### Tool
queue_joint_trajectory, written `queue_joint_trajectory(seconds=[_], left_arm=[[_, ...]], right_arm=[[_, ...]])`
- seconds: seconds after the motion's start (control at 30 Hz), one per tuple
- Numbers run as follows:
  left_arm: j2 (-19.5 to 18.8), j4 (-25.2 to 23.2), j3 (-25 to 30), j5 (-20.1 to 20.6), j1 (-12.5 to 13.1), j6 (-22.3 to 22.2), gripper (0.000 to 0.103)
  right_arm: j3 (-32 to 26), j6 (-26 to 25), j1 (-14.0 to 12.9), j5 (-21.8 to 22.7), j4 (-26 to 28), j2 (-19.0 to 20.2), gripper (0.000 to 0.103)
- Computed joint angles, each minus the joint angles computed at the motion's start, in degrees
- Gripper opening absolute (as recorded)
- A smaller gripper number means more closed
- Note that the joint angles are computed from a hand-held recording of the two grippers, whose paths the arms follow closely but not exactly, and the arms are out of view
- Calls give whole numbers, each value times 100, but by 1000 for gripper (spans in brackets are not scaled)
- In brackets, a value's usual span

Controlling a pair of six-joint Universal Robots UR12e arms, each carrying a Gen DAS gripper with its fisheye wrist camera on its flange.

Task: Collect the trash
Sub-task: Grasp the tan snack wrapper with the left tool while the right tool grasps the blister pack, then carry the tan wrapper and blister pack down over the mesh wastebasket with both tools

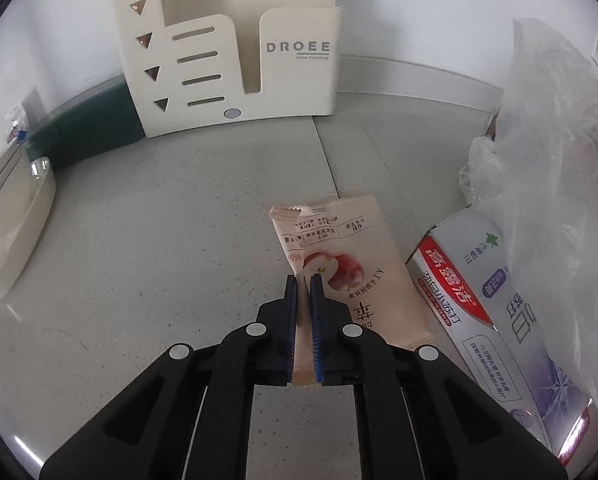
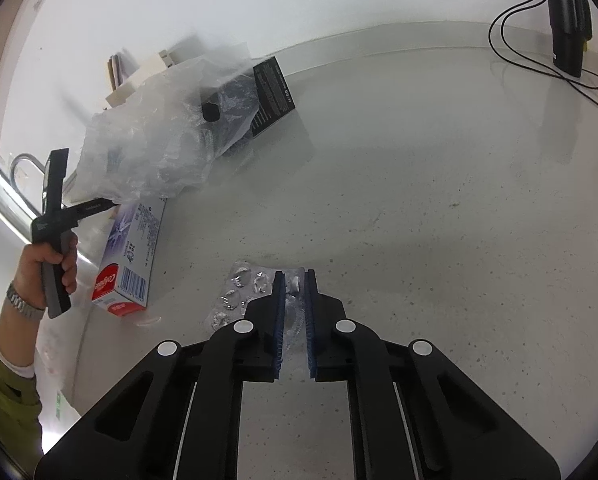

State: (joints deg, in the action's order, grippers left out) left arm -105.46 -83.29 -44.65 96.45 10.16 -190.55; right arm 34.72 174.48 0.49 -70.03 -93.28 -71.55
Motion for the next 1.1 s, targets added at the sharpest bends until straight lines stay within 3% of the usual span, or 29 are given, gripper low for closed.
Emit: queue_joint_trajectory(seconds=[0.57, 0.67, 0.8, 1.1], left_arm=[[1313, 1114, -1348, 535, -396, -529, 3], [1509, 1265, -1532, 593, -492, -532, 3], [1730, 1595, -1797, 1141, -860, -129, 3], [2298, 2062, -2475, 1190, -1322, -212, 3]], right_arm=[[727, -264, 216, -118, -617, -607, 6], [974, -373, 318, -365, -911, -788, 6], [1367, -581, 470, -698, -1328, -1059, 6], [2365, -936, 667, -846, -2001, -1738, 6]])
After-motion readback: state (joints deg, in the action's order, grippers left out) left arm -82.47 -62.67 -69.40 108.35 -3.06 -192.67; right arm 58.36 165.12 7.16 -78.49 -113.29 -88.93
